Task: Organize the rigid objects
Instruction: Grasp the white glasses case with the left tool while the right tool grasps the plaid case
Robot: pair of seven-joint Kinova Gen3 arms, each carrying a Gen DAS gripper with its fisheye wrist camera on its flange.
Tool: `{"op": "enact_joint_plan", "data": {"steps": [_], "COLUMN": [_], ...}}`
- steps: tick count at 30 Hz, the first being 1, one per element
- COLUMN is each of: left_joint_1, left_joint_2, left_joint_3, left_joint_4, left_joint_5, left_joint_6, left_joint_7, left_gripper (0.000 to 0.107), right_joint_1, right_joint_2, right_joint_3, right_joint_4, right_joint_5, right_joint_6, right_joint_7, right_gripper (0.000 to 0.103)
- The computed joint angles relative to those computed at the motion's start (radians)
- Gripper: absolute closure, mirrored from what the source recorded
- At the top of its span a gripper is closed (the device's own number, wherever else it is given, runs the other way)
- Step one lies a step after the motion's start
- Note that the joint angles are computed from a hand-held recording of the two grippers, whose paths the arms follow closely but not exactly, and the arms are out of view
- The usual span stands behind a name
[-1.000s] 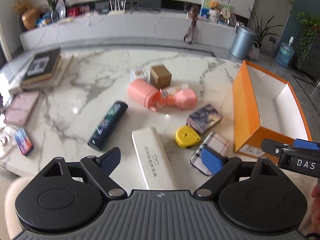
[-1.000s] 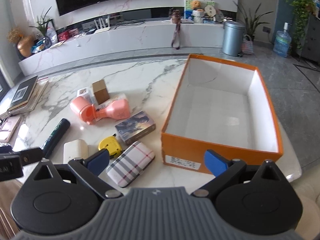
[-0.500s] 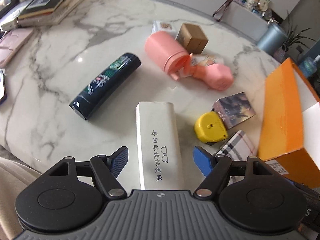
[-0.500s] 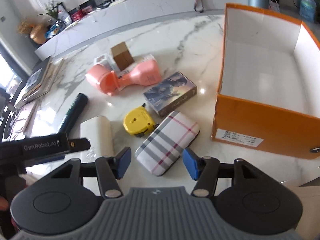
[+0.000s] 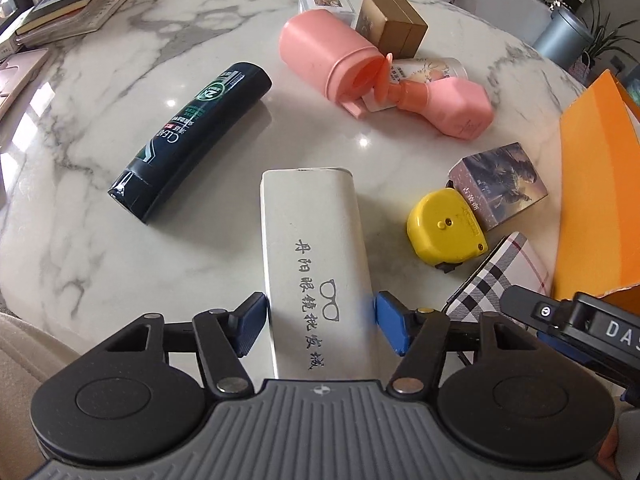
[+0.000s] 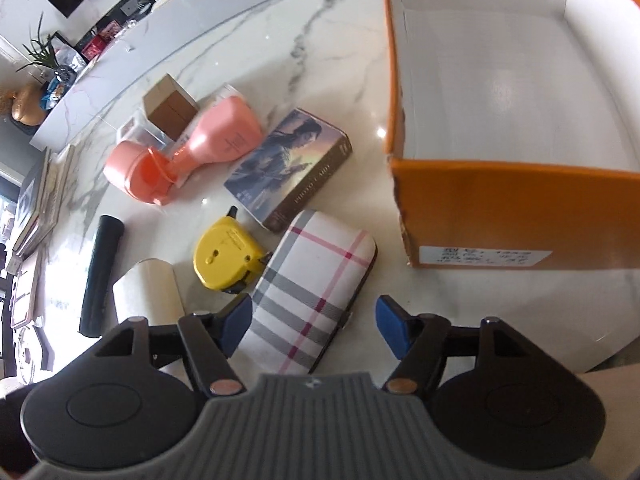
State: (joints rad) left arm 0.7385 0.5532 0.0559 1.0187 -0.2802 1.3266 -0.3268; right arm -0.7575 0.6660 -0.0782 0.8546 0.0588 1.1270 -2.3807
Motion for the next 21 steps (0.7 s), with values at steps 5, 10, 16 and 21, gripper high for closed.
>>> {"op": "enact_joint_plan", "data": {"steps": [5, 10, 16, 21], "left_joint_1": [0.009, 0.019, 0.01, -0.012], "left_joint_2": [0.036, 0.046, 0.046, 0.032], "left_joint_3": [-0.002, -0.01, -0.007, -0.001], "left_joint_4": [-0.053, -0.065, -0.073, -0.058], "left_joint_5": [-0.015, -0.024, -0.009, 0.028], "left_joint_6": [0.043, 0.055, 0.075, 0.076], "left_joint_7": [-0.038, -0.068, -0.088, -0.093], "left_gripper": [0.036, 0.036, 0.037, 0.037], "right_joint_1": [-0.002, -0.046, -0.069, -0.059], "right_joint_2": [0.032, 0.068, 0.088, 0.057], "right_joint_3": [0.001, 0.021, 0.034, 0.031], "right_joint_4": [-0.032, -0.094, -0.123, -0.074], "right_joint_5": [-0.003, 0.055, 0.089, 0.081], "right_joint_6": [0.007, 0.042, 0.057, 0.024], "right_joint_7": [0.006, 0.064, 0.128, 0.134], "right_gripper": [0.031, 0.03, 0.032, 0.052]}}
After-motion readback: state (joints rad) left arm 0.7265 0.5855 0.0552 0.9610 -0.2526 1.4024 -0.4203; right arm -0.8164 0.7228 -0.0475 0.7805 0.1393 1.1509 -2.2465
